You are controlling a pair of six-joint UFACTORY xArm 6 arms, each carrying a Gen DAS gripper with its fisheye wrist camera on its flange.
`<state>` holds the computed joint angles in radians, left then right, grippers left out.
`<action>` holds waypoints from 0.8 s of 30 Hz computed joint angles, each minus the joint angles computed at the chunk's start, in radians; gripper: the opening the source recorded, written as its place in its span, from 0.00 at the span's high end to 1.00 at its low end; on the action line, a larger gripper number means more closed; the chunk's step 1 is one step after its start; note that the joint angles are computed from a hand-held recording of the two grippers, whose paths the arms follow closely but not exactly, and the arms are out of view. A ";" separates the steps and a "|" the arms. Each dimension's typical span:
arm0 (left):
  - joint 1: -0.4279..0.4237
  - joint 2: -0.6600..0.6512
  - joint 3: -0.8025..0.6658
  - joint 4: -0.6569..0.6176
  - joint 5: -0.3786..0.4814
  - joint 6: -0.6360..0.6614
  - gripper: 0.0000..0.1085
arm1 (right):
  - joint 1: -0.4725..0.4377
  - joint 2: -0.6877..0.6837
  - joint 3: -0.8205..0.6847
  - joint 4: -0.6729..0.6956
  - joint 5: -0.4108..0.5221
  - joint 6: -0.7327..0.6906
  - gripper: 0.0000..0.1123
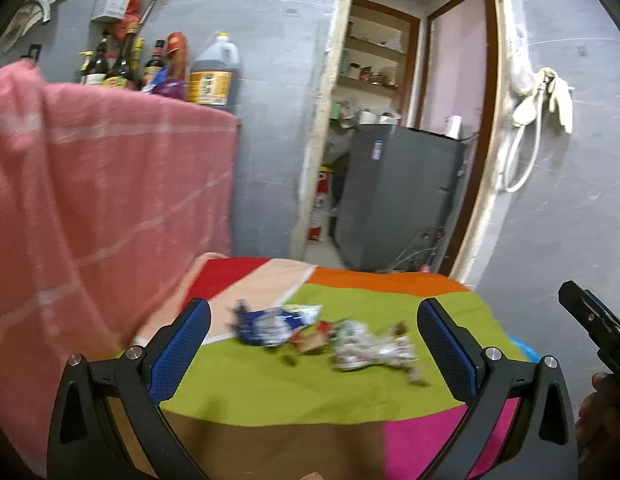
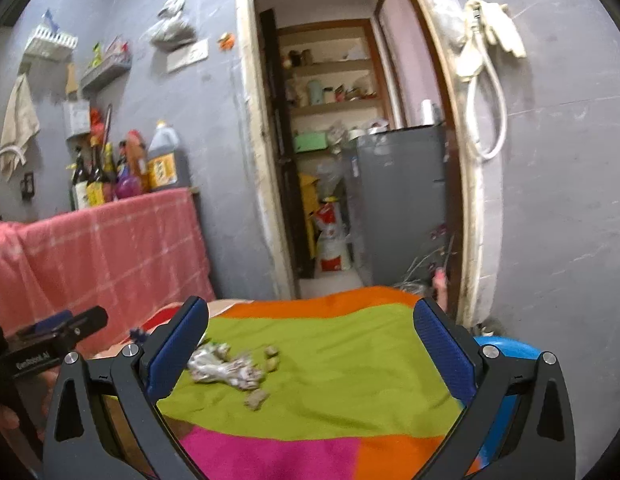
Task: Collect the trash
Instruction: 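Return the right gripper to the blanket and close on the small brown scrap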
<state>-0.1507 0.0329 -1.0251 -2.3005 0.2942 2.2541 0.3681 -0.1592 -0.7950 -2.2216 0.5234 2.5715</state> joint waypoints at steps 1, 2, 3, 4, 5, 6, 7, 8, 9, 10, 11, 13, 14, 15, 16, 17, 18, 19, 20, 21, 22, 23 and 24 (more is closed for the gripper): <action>0.011 0.009 -0.002 0.001 -0.001 0.010 0.07 | 0.007 0.019 -0.014 0.009 -0.003 -0.010 0.08; 0.022 0.018 -0.003 0.008 -0.001 0.016 0.07 | 0.011 0.039 -0.030 0.016 -0.009 -0.020 0.08; 0.026 0.029 -0.008 0.015 -0.007 0.021 0.07 | 0.014 0.065 -0.052 0.021 -0.020 -0.028 0.08; 0.035 0.043 -0.012 0.023 -0.010 0.027 0.07 | 0.017 0.091 -0.073 0.032 -0.032 -0.041 0.08; 0.039 0.058 -0.019 0.034 -0.017 0.033 0.07 | 0.016 0.119 -0.097 0.047 -0.049 -0.059 0.08; 0.039 0.073 -0.028 0.044 -0.025 0.035 0.07 | 0.016 0.135 -0.109 0.059 -0.059 -0.073 0.08; 0.041 0.088 -0.036 0.062 -0.031 0.030 0.07 | 0.015 0.159 -0.127 0.074 -0.074 -0.089 0.08; 0.041 0.106 -0.044 0.080 -0.039 0.025 0.07 | 0.010 0.183 -0.147 0.082 -0.097 -0.101 0.08; 0.039 0.121 -0.053 0.099 -0.046 0.014 0.07 | 0.008 0.199 -0.156 0.089 -0.112 -0.107 0.08; 0.037 0.134 -0.062 0.123 -0.051 -0.004 0.07 | 0.005 0.217 -0.169 0.096 -0.128 -0.115 0.08; 0.034 0.153 -0.075 0.164 -0.058 -0.040 0.07 | -0.001 0.236 -0.186 0.105 -0.150 -0.126 0.08; 0.028 0.178 -0.088 0.243 -0.061 -0.114 0.07 | -0.010 0.271 -0.214 0.121 -0.184 -0.151 0.08; 0.025 0.193 -0.099 0.280 -0.064 -0.151 0.07 | -0.016 0.290 -0.231 0.141 -0.206 -0.179 0.08; 0.020 0.208 -0.110 0.318 -0.068 -0.189 0.07 | -0.021 0.305 -0.243 0.157 -0.224 -0.201 0.10; 0.016 0.223 -0.122 0.368 -0.070 -0.240 0.07 | -0.027 0.321 -0.256 0.176 -0.243 -0.226 0.13; 0.013 0.238 -0.133 0.420 -0.071 -0.294 0.07 | -0.036 0.338 -0.271 0.207 -0.267 -0.263 0.16; 0.010 0.249 -0.140 0.462 -0.070 -0.338 0.08 | -0.043 0.352 -0.280 0.239 -0.287 -0.300 0.23; 0.008 0.259 -0.147 0.499 -0.066 -0.376 0.11 | -0.051 0.368 -0.291 0.277 -0.308 -0.343 0.26; 0.008 0.275 -0.160 0.559 -0.063 -0.433 0.14 | -0.057 0.379 -0.298 0.305 -0.324 -0.374 0.27; 0.006 0.285 -0.167 0.612 -0.058 -0.483 0.20 | -0.064 0.396 -0.308 0.342 -0.345 -0.418 0.28; 0.003 0.293 -0.172 0.668 -0.053 -0.535 0.27 | -0.067 0.405 -0.313 0.367 -0.356 -0.449 0.32; 0.001 0.306 -0.182 0.735 -0.049 -0.598 0.30 | -0.072 0.418 -0.320 0.415 -0.371 -0.505 0.35; -0.001 0.315 -0.187 0.779 -0.043 -0.638 0.36 | -0.077 0.428 -0.323 0.461 -0.386 -0.559 0.39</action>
<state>-0.1521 0.3479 -1.2119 -1.5214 0.2513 1.6163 0.2911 0.2688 -1.1184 -1.7602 0.1378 2.0128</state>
